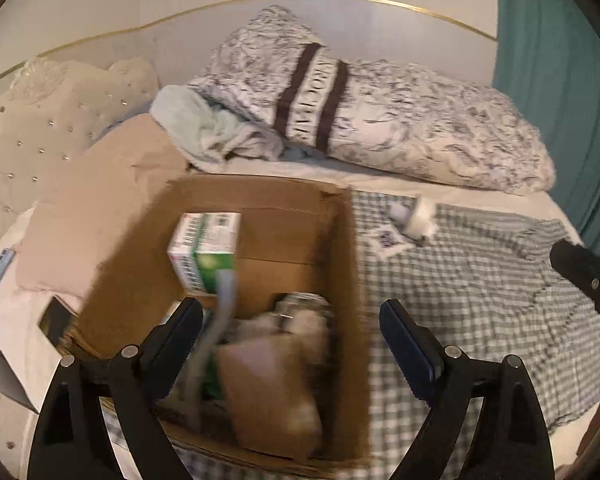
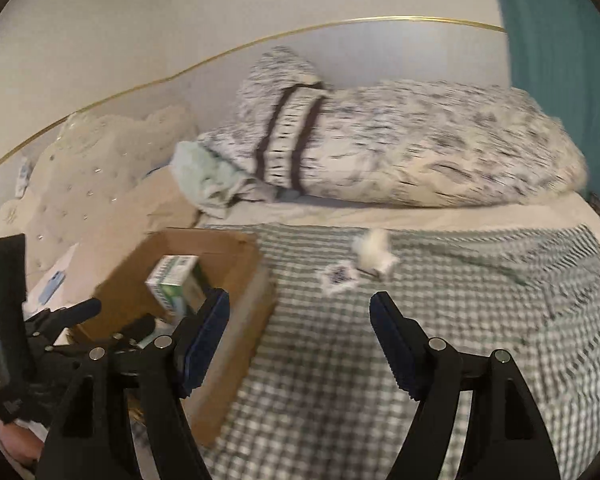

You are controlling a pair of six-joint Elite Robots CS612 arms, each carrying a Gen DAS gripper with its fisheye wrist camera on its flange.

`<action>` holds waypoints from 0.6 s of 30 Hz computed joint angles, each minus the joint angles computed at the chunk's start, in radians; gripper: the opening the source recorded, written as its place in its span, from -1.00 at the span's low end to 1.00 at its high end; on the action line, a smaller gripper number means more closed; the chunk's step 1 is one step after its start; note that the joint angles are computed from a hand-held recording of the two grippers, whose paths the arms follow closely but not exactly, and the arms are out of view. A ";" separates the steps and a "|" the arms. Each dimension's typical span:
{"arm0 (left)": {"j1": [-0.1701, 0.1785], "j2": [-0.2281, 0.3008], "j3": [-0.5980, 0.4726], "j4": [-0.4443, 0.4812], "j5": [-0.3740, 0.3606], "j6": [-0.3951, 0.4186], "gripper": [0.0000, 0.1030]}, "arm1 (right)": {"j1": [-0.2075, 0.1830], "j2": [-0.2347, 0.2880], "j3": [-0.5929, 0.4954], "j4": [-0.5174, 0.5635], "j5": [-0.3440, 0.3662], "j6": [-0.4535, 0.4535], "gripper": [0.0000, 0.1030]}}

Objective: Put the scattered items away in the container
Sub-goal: 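Withdraw both grippers from the box toward the tape roll and white device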

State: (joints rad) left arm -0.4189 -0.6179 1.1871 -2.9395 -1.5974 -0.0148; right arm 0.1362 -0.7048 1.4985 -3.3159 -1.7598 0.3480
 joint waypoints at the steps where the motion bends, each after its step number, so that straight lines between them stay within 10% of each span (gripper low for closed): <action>1: -0.007 -0.006 0.009 -0.001 -0.006 -0.005 0.86 | -0.007 -0.012 0.025 -0.007 -0.004 0.011 0.42; 10: -0.081 -0.038 0.079 -0.041 0.016 0.025 0.90 | -0.061 -0.073 0.190 -0.108 0.017 0.055 0.42; 18: -0.115 0.037 -0.038 0.025 0.063 -0.015 0.90 | -0.116 -0.030 0.203 -0.179 0.089 0.032 0.42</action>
